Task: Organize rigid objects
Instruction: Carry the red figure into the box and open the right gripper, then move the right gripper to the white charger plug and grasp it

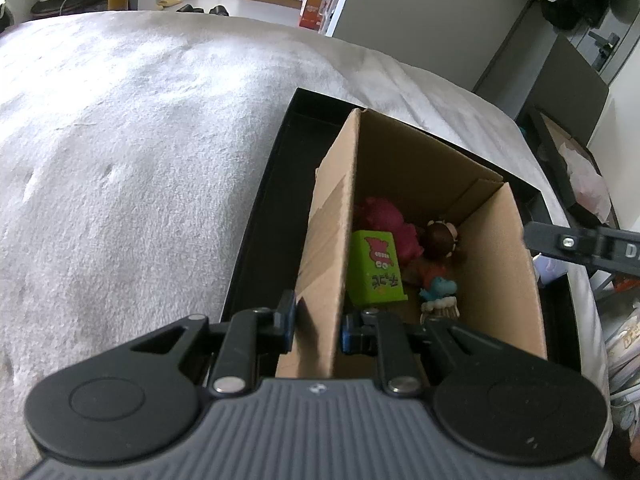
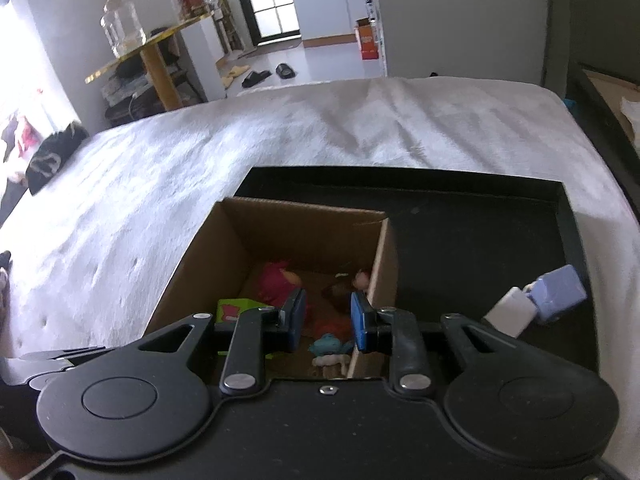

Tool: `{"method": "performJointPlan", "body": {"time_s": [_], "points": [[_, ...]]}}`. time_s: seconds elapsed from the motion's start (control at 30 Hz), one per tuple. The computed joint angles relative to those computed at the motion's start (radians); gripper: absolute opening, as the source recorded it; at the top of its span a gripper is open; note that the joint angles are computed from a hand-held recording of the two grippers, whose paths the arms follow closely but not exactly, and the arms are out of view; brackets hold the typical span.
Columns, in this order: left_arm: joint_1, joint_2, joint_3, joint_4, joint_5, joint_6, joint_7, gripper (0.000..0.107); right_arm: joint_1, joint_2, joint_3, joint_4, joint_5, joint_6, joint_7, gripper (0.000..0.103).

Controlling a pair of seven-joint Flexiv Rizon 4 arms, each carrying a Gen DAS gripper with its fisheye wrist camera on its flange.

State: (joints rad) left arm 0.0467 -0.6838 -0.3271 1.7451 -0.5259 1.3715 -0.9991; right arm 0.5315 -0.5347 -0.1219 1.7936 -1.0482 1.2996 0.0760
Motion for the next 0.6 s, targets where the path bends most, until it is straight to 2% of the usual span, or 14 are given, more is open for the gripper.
{"method": "performJointPlan", "body": {"time_s": [0.13, 0.33, 0.6], "points": [[-0.019, 0.001, 0.027, -0.015, 0.016, -0.015, -0.016, 0.020, -0.003, 0.039, -0.027, 0.050, -0.064, 0.014, 0.077, 0.027], [-0.052, 0.005, 0.070, -0.030, 0.050, -0.019, -0.047, 0.020, -0.057, 0.066, -0.010, 0.102, -0.145, 0.015, 0.173, 0.027], [-0.088, 0.000, 0.121, -0.067, 0.102, -0.040, -0.097, 0.024, -0.121, 0.073, 0.023, 0.153, -0.171, 0.035, 0.214, 0.029]]}}
